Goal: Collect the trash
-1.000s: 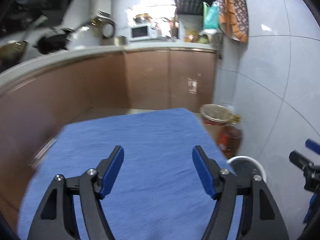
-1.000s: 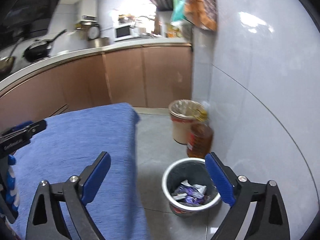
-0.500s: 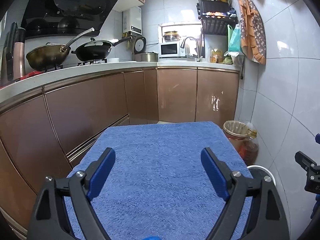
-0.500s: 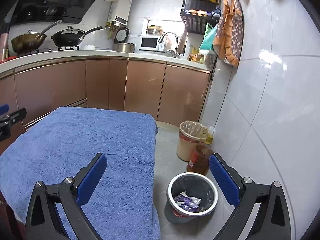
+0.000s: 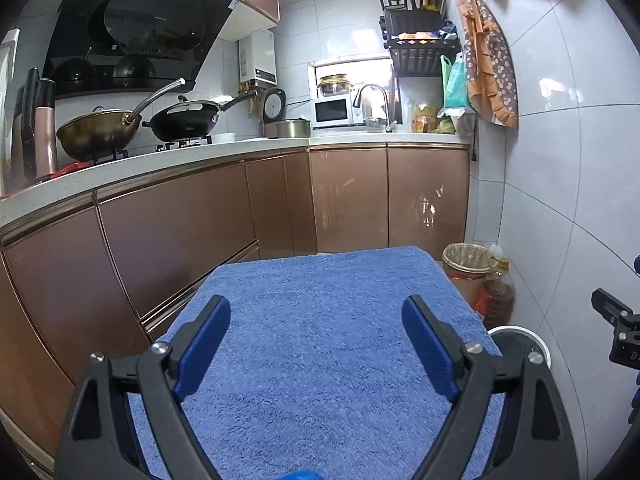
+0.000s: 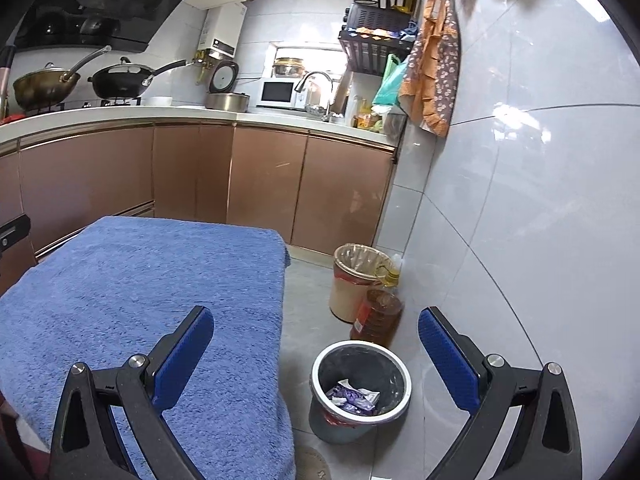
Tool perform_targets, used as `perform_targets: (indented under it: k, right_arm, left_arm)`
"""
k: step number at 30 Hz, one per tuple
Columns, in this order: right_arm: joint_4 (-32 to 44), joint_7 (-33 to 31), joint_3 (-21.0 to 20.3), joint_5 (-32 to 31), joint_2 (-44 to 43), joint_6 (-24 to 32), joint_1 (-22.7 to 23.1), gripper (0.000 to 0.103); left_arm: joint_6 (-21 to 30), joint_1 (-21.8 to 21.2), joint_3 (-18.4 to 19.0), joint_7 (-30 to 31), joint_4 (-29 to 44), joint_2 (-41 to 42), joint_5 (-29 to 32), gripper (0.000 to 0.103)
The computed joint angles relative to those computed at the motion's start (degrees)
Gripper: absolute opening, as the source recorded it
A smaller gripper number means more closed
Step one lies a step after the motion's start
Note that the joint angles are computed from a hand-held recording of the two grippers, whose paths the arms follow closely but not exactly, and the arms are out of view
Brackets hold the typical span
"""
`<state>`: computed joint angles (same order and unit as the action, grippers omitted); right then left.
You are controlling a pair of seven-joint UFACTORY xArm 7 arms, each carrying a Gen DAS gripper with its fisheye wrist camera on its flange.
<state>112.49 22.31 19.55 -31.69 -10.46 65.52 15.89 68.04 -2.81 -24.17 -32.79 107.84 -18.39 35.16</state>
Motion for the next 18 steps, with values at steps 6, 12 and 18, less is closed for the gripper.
perform_targets:
  k: [6, 12, 18]
  right_arm:
    - [-3.74, -0.09, -0.15, 0.16, -3.33, -2.15, -1.35, 0.103]
    - [-4.49, -0.59, 0.83, 1.67, -4.8, -4.0, -3.25, 0.103]
    - [-4.0, -1.67, 1.97, 2.1, -5.02, -4.98, -4.22, 0.103]
  left_arm:
    - [0.69, -0.21, -1.41, 0.14, 0.59, -0.16, 0.94, 0.087]
    - [0.81, -0.06, -1.77, 0.36, 0.11, -1.31, 0.32, 0.087]
    - [0.83, 1.5, -2.06, 0.02, -1.21, -3.45, -0.62, 0.087]
